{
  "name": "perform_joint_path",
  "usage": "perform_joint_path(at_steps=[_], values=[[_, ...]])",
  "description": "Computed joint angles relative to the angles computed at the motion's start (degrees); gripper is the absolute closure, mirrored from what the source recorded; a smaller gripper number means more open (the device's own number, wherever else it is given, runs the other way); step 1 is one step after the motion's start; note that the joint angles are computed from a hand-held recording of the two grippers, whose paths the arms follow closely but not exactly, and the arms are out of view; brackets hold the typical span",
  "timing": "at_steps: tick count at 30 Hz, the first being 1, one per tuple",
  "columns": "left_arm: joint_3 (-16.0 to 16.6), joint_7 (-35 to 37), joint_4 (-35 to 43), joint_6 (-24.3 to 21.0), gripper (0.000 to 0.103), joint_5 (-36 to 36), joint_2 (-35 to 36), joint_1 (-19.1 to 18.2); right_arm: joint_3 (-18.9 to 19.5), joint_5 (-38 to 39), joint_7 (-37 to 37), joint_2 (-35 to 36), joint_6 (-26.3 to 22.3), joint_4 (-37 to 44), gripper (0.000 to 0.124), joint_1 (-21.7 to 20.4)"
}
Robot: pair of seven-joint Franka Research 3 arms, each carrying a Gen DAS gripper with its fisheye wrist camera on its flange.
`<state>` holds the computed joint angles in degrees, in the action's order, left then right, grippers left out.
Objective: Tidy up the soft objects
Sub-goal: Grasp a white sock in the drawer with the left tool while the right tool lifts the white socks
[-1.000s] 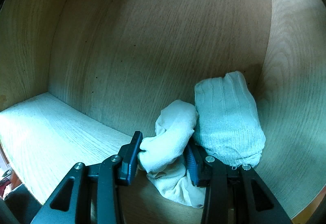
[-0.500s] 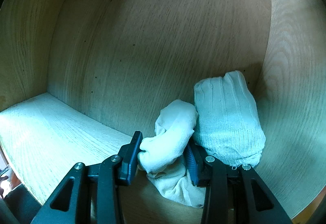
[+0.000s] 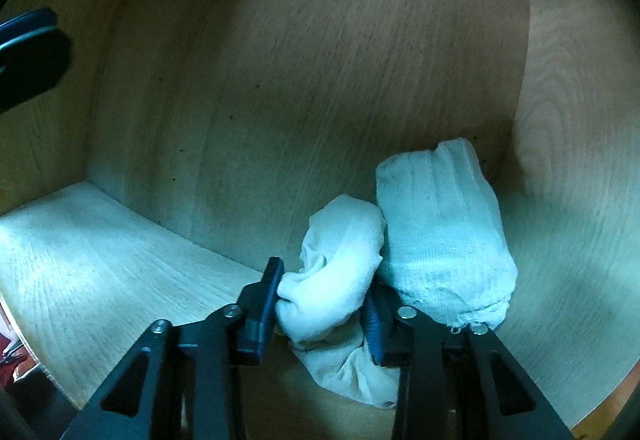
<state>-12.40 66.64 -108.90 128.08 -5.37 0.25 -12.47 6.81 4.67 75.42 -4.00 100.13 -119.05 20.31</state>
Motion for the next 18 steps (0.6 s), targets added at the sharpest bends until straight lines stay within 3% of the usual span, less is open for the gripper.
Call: perform_joint_path(at_steps=[6,18], values=[[0.1,-0.9,-1.8,0.1,0.042,-1.7,-0.3,0.1,-0.4,1.7,-0.8,-0.9,1.3,-0.6,0.102,-0.3],[0.3,-1.9,-3.7,1.1,0.042,-6.5,-0.3,0.4,-2.8,11.0,-2.1,-3.7,1.6,0.9,0.105,-3.4]])
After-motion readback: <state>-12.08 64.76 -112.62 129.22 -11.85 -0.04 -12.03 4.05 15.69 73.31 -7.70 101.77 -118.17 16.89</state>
